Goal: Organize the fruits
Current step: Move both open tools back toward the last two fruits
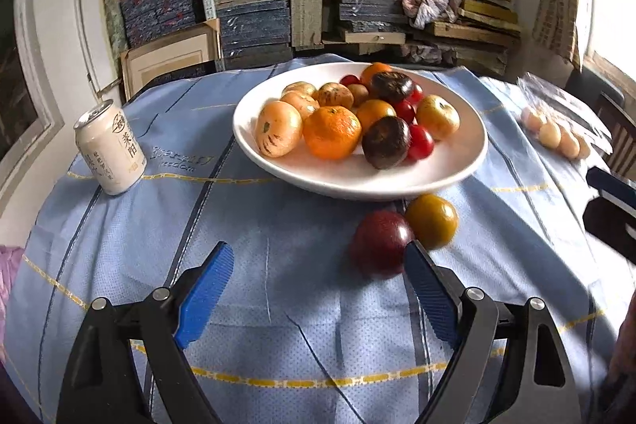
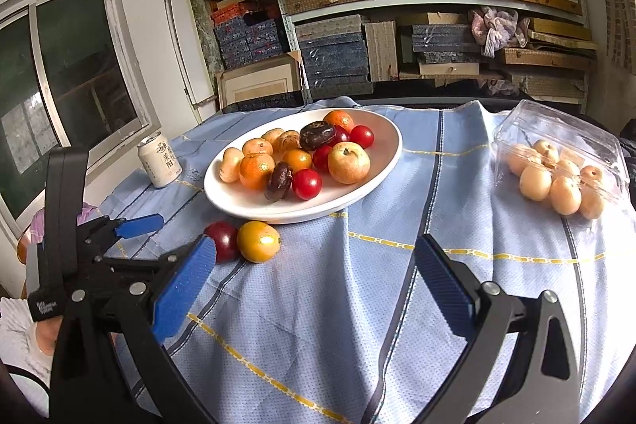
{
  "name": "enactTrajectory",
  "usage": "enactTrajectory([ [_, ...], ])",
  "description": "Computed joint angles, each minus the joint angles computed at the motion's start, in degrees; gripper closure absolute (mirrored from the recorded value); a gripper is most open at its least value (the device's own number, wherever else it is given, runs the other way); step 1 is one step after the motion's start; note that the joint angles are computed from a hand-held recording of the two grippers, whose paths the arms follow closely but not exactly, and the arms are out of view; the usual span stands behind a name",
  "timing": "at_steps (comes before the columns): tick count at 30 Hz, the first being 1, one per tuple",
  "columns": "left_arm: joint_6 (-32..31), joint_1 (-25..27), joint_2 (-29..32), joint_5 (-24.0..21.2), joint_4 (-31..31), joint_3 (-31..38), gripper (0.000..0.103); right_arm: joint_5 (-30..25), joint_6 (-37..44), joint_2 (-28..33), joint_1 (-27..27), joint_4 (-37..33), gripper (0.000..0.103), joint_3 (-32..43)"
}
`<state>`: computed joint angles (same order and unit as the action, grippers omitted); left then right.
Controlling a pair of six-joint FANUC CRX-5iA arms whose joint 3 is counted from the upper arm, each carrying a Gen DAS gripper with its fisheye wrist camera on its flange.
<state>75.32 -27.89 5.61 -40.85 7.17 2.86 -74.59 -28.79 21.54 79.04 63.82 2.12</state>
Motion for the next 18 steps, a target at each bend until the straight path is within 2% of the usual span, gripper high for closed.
enactTrajectory([
  [2, -1.0, 0.2, 0.2, -0.6, 1.0, 0.0, 0.015, 0.0, -0.1, -0.1, 0.0, -0.1, 0.005, -0.1],
  [5, -4.1, 0.9, 0.4, -0.9, 5.6, -1.0, 0.015, 0.2, 0.0, -0.1, 0.0, 0.1, 0.005, -0.2],
  [10, -3.7, 0.8, 2.6, -3.4, 6.8, 1.1, 0.016, 0.6, 0.1, -0.2, -0.2, -0.3, 0.005, -0.5],
  [13, -4.9, 1.5, 4.1, -5.7, 9.6, 2.1, 0.033, 0.7, -0.1, -0.2, -0.2, -0.4, 0.005, -0.5],
  [15, -4.9, 1.4, 4.2, -5.9, 9.2, 2.3, 0.048, 0.9, 0.0, -0.2, -0.3, -0.6, 0.005, -0.4],
  [18, -4.3, 1.5, 4.5, -6.1, 8.7, 2.8, 0.051, 1.1, 0.2, -0.1, -0.3, -0.8, 0.005, -0.2],
])
